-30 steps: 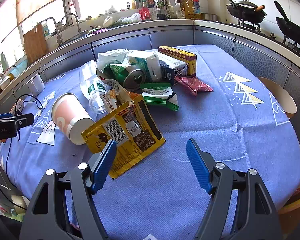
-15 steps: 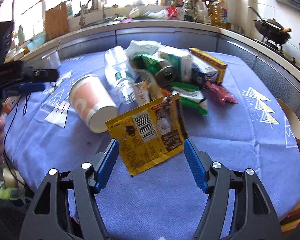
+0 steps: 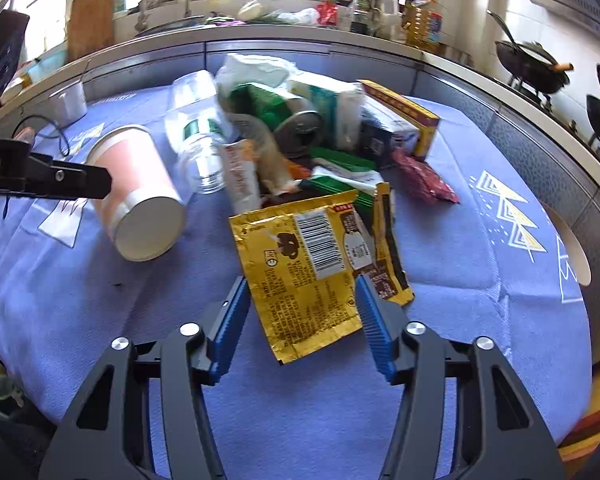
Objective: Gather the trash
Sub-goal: 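Close the left tool on the paper cup while the right tool grips the yellow packet, then carry the cup with the left tool to the bin while the right tool drops the packet in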
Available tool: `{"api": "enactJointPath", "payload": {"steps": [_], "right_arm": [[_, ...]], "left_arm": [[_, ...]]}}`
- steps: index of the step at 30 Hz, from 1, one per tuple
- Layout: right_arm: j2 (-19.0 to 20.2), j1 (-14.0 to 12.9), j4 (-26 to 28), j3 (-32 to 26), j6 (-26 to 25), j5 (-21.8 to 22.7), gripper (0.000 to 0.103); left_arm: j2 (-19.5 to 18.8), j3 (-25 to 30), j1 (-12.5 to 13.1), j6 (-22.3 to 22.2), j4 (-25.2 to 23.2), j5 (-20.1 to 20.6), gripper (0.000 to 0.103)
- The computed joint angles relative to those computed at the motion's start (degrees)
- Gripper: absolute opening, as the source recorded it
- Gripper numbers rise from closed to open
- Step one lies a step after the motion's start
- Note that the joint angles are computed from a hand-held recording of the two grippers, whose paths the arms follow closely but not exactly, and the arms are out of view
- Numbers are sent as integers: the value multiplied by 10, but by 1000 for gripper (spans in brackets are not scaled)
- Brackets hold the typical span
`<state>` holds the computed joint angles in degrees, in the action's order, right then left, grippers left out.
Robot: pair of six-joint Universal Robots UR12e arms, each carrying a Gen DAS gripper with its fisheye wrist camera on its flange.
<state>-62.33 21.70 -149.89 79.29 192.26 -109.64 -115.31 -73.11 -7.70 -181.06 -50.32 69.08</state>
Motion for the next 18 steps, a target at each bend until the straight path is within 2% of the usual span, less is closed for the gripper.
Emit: {"api": "enactJointPath", "payload": {"steps": [4, 7, 9, 10, 11, 14, 18], "right_arm": [[-3, -4, -4, 4, 3, -2, 50], [-6, -6, -6, 6, 6, -5, 38], [-8, -9, -10, 9, 10, -4, 24], [-11, -12, -11, 13, 16, 5, 13], [-14, -14, -14, 17, 22, 8, 10], [-22, -16, -29, 30, 33, 1, 8], [-33, -18, -58, 50, 41, -17, 8]], "left_arm": [[-3, 8, -3, 23, 11, 12, 77], [-10, 23, -1, 42, 4, 1, 74], [-17, 34, -1, 60, -8, -5, 57], [-21, 43, 1, 68, -27, -16, 50], [-23, 47, 4, 69, -40, -36, 45], [-20, 44, 9, 83, -53, -61, 34], [-9, 31, 13, 89, -68, -96, 27]]}}
